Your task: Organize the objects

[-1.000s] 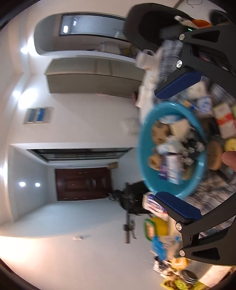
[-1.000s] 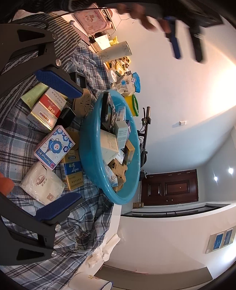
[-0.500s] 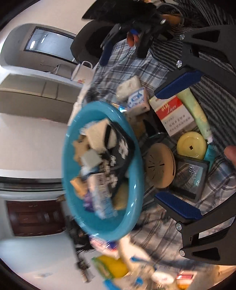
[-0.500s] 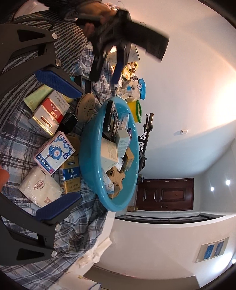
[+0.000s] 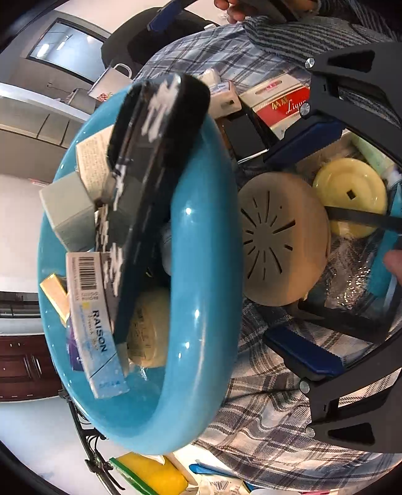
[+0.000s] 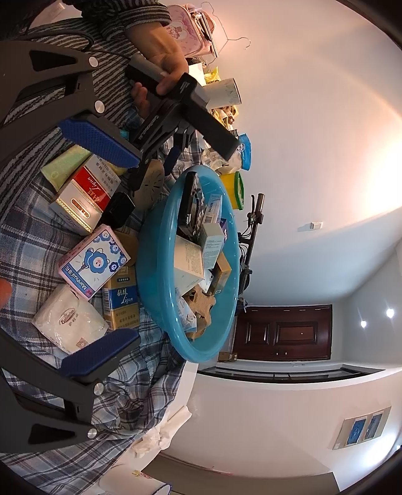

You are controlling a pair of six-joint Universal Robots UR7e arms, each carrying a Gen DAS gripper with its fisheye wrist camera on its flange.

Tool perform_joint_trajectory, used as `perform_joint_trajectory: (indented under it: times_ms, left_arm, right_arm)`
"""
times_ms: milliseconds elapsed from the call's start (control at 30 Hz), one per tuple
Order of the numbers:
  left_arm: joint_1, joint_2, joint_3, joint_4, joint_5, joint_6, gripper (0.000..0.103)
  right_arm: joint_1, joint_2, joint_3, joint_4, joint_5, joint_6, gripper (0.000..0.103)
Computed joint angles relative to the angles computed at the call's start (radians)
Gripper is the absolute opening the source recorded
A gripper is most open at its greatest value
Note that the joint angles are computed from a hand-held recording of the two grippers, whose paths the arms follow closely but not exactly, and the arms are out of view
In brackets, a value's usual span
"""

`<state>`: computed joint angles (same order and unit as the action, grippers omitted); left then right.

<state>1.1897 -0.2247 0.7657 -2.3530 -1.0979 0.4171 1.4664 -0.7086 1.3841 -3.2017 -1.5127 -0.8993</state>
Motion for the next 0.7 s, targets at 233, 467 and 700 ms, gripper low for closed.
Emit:
perform_joint_trajectory:
  times_ms: [233,467,700]
  left_arm:
    - [0.011,0.016,-0.038,0.045,-0.038,-0.023,0.087]
    - [0.0,-0.003,0.028,-0.045,-0.008,0.025,0.081]
    - [-0.025,-0.108,0.221,-0.212,-0.026,0.052,0.081]
  right_arm:
    - [-0.001,0.0,-0.003,0.007,-0.003,0.008,0.103]
    - [0.001,0.002,-0.009,0.017,-0.011,0.009,0.103]
    - [0.001,0.004,-0.015,0.029,-0.016,0.017,0.103]
